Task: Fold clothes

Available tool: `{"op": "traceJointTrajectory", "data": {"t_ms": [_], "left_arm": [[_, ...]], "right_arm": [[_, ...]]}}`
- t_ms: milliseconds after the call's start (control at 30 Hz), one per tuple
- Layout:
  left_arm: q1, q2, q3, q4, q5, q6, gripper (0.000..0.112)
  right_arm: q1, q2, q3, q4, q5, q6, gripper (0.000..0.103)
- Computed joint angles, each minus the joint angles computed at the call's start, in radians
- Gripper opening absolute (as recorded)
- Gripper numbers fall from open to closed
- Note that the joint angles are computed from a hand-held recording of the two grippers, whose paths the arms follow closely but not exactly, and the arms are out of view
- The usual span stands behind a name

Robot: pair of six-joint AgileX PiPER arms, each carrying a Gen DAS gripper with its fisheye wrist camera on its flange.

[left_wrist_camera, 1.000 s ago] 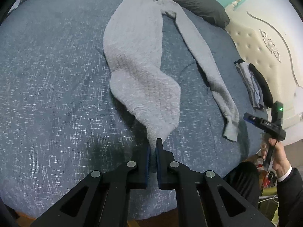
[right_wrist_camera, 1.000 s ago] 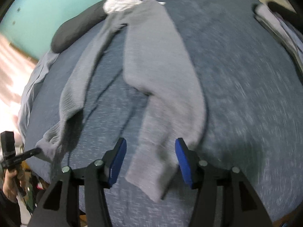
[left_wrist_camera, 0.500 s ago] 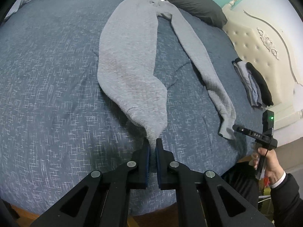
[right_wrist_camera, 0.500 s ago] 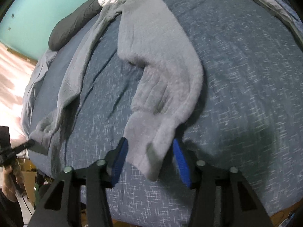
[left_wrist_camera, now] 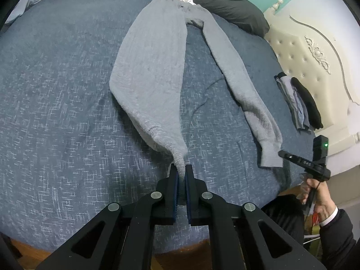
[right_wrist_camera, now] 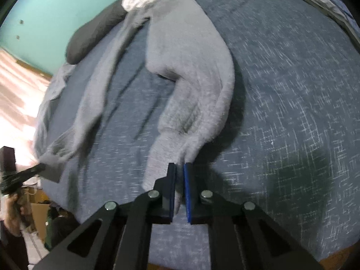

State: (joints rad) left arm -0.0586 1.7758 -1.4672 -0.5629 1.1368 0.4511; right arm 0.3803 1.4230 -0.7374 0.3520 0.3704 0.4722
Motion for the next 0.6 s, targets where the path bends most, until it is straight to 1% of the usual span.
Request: {"op": "traceJointTrajectory", "data": {"t_ms": [133, 200, 267, 300, 400, 533, 600], "left_arm": [[0.001, -0.018, -0.009, -0.008, 0.011, -0.014, 0.006], [0.000, -0.026, -0.011, -0.010, 0.013, -0.018, 0.006], [-0.007, -0.036, -0.005, -0.017, 0.011, -0.021, 0.006], [-0.010, -0.040, 0.000, -0.019, 0.008, -0.021, 0.006], [-0.018, -0.050, 0.028, -0.029, -0.004, -0.024, 0.006], [-0.012, -0.052, 0.065, -0.051, -0.017, -0.016, 0.006], [-0.009, -0.053, 0.081, -0.051, -0.025, -0.013, 0.006]], "right_arm": [[-0.018, -0.088, -0.023, 0.043, 0.076, -0.079, 0.006], [-0.047, -0.127, -0.022, 0.126, 0.112, -0.159, 0.006], [-0.074, -0.152, -0.011, 0.206, 0.131, -0.229, 0.006], [-0.083, -0.156, -0.003, 0.225, 0.134, -0.244, 0.006], [-0.093, -0.143, 0.023, 0.210, 0.136, -0.227, 0.006], [-0.106, -0.092, 0.080, 0.228, 0.108, -0.229, 0.006], [-0.100, -0.079, 0.088, 0.183, 0.104, -0.190, 0.006]]}}
